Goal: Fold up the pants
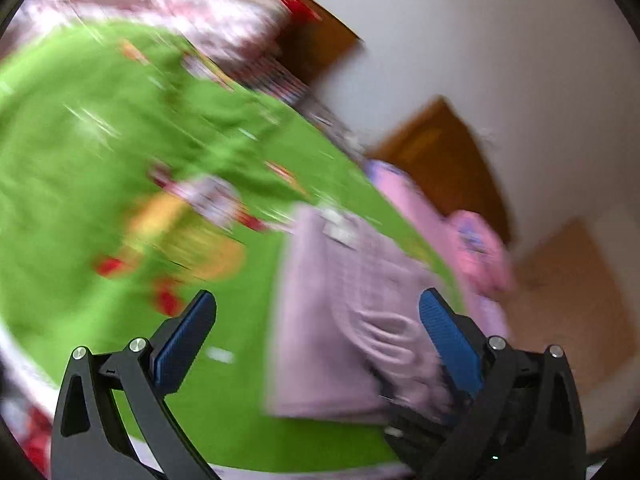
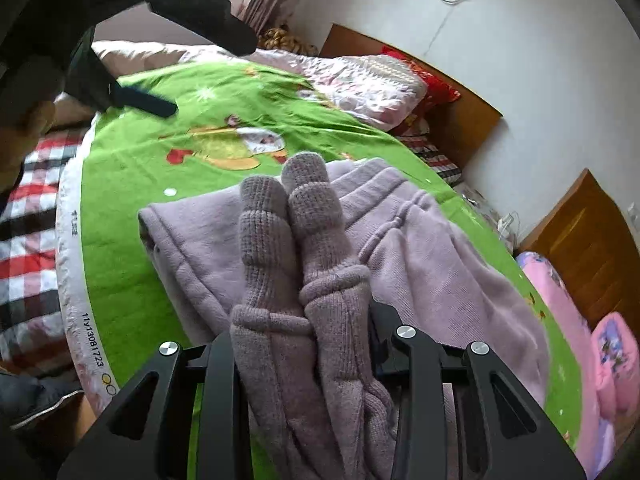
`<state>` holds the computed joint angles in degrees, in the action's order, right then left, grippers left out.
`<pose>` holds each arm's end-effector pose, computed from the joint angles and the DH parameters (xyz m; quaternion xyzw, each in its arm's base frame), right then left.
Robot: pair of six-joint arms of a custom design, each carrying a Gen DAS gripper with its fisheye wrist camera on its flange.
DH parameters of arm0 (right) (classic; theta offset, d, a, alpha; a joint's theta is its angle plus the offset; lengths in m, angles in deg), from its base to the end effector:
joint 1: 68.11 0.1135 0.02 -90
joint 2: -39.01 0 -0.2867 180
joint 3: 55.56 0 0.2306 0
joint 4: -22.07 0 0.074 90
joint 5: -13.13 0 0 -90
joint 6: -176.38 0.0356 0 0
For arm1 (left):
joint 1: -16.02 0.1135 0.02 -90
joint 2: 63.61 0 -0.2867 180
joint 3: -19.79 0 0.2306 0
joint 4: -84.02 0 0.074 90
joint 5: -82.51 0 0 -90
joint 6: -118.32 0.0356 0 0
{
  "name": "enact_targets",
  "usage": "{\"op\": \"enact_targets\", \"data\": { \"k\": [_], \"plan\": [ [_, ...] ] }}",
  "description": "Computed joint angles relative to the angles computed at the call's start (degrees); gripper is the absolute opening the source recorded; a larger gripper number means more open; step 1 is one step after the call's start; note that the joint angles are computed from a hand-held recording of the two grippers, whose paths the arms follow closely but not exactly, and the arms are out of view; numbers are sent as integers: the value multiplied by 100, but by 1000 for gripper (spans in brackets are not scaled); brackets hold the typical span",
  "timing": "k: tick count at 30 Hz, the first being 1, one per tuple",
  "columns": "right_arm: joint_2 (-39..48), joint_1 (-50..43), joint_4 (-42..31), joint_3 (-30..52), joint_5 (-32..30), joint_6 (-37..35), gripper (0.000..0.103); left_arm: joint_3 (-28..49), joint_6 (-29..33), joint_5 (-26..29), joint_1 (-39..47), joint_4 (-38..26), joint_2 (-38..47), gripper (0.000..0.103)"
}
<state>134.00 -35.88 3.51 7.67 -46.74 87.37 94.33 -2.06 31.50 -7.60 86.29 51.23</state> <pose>0.2700 0.1491 0.1971 -0.1596 0.8985 -0.1406 0.3839 0.3542 -0.1793 0.1619 0.0960 0.8545 -0.4548 0.2318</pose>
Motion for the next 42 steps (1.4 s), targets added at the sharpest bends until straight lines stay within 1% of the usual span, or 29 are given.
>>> {"op": "enact_targets", "data": {
  "k": [1, 2, 4, 5, 7, 8, 9, 10, 11, 12, 13, 14, 16, 19, 22, 23, 26, 27, 28, 29, 31, 32, 33, 34, 35, 37, 39, 40, 42],
  "plan": [
    [-66, 63, -47, 3, 93, 39, 33, 135, -90, 347, -25, 37, 141, 101],
    [-143, 259, -47, -57, 332, 95, 33, 404, -186, 915, -100, -32, 371, 101],
    [-109, 559, -167, 31, 712, 127, 33, 1000, -222, 1398, -246, -493, 753, 101],
    [-87, 590, -180, 34, 763, 99, 33, 1497, -17, 1532, -373, -1126, 983, 101],
    [-46, 657, -216, 48, 769, 65, 36, 2387, 523, 1478, -562, -2476, 1363, 101],
    [-62, 728, -255, 11, 787, -47, 39, 2648, 601, 1456, -636, -2813, 1511, 101],
    [-184, 733, -266, -68, 680, -171, 52, 2843, 623, 1451, -699, -2976, 1633, 101],
    [-297, 659, -167, -161, 407, -276, 62, 2999, 689, 1371, -743, -3156, 1691, 101],
    [-698, 565, -136, -366, 16, -274, 83, 3090, 730, 1302, -772, -3291, 1709, 101],
    [-1036, 514, -97, -542, -204, -266, 89, 3151, 732, 1263, -795, -3374, 1718, 101],
    [-1458, 511, -40, -761, -296, -287, 89, 3215, 790, 1222, -814, -3476, 1724, 101],
    [-1687, 518, -157, -827, -327, -272, 89, 3248, 901, 1131, -852, -3584, 1709, 101],
    [-2166, 439, -464, -911, -550, -185, 89, 3239, 918, 1001, -902, -3633, 1675, 101],
    [-3273, -7, -989, -1194, -618, 284, 89, 3285, 918, 813, -973, -3738, 1630, 101],
    [-4731, -1133, -1792, -1527, -1110, 716, 89, 3374, 963, 494, -1102, -3819, 1632, 101],
    [-5153, -1846, -2056, -1625, -1562, 731, 89, 3342, 984, 330, -1166, -3816, 1588, 101],
    [-5792, -3736, -2815, -1897, -2725, 470, 89, 3115, 948, 109, -1200, -3645, 1469, 101],
    [-5997, -4048, -3007, -2042, -2969, 370, 89, 3044, 913, 32, -1228, -3562, 1432, 101],
    [-6127, -4086, -3187, -2114, -2997, 412, 89, 3034, 919, -33, -1250, -3559, 1421, 101],
    [-6238, -3836, -3343, -2199, -2848, 595, 89, 3060, 927, -88, -1263, -3592, 1434, 101],
    [-6325, -2987, -3356, -2455, -2273, 1106, 89, 3045, 822, -157, -1295, -3527, 1442, 101],
    [-6162, -2321, -3234, -2558, -1735, 1538, 89, 3086, 722, -201, -1342, -3497, 1463, 101],
    [-5926, -1937, -3053, -2638, -1363, 1827, 89, 3083, 664, -209, -1345, -3480, 1464, 101],
    [-5798, -1840, -2978, -2666, -1183, 1977, 88, 3056, 603, -207, -1348, -3452, 1455, 101],
    [-5727, -1843, -2945, -2670, -1076, 2058, 85, 3025, 517, -191, -1343, -3415, 1439, 101],
    [-5433, -2138, -2559, -2758, -1085, 2028, 85, 2989, 441, -127, -1290, -3340, 1457, 101],
    [-4870, -2335, -2272, -2721, -1035, 1914, 85, 2989, 535, -116, -1260, -3384, 1468, 101],
    [-4579, -2538, -2003, -2777, -1157, 1728, 85, 3056, 606, -125, -1248, -3456, 1514, 101],
    [-4293, -2556, -1719, -2807, -1255, 1706, 85, 3154, 606, -148, -1251, -3587, 1543, 101]
  ]
}}
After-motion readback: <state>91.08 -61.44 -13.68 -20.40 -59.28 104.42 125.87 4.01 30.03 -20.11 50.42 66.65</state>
